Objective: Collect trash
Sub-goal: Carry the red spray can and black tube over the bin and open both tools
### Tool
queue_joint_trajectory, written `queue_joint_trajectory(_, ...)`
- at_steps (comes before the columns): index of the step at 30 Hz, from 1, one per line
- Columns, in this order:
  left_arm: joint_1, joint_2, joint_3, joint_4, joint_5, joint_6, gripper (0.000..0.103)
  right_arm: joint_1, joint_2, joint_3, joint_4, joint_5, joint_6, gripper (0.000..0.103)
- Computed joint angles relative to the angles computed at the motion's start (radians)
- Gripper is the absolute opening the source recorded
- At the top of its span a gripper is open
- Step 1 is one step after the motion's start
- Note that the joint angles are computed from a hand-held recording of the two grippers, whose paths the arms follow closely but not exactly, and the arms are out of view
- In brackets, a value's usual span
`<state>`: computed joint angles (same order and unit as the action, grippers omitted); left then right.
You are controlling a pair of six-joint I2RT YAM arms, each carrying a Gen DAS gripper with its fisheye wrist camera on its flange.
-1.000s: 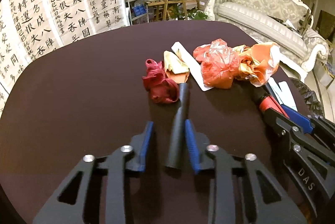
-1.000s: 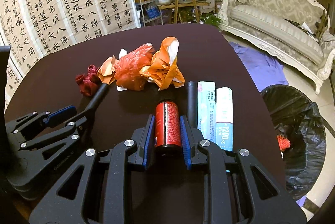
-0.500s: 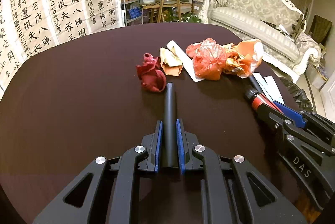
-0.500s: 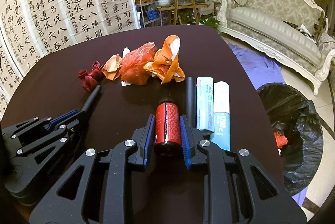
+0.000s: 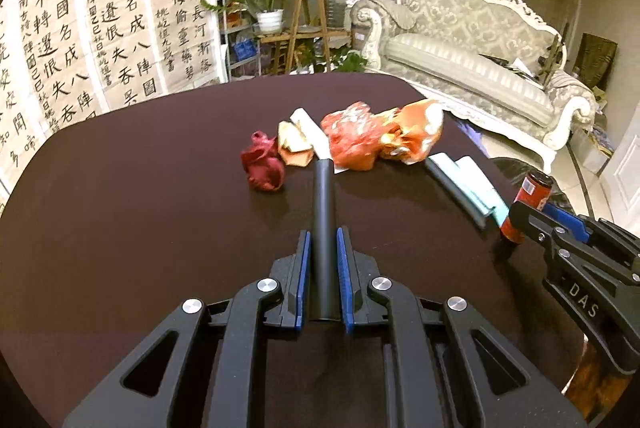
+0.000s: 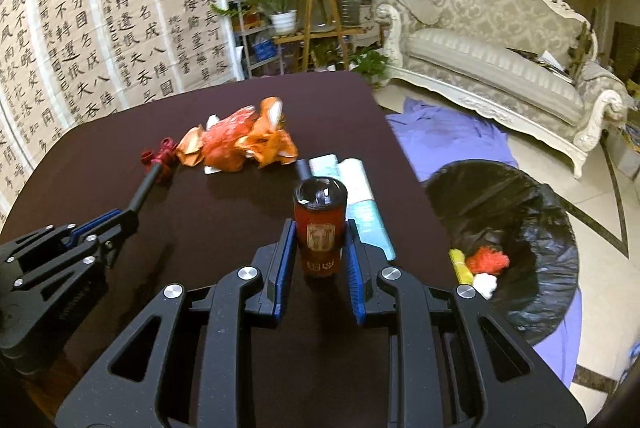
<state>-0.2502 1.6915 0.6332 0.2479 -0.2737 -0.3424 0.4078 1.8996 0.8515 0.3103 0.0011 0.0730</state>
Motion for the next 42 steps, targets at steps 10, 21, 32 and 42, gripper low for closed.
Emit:
queue_joint_trajectory(10, -0.08, 0.025, 0.039, -0.001, -0.034, -0.013, 0.014, -0.069, -0.036, -0.047, 0.031, -0.003, -0.004, 0.023)
queue_joint_trajectory(21, -0.189, 0.129, 0.209, -0.022, -0.057, -0.002, 0.014, -0.218, -0.056, -0.06, 0.083, 0.003, -0.032, 0.023)
queue_joint_trajectory(32, -0.26, 0.325, 0.478, -0.087, -0.099, 0.013, 0.014, -0.34, 0.057, 0.01, 0.148, -0.004, -0.066, 0.023)
queue_joint_trajectory(42, -0.291, 0.505, 0.732, -0.189, -0.125, 0.035, 0.014, -0.406, 0.148, 0.115, 0.119, -0.036, -0.076, 0.023)
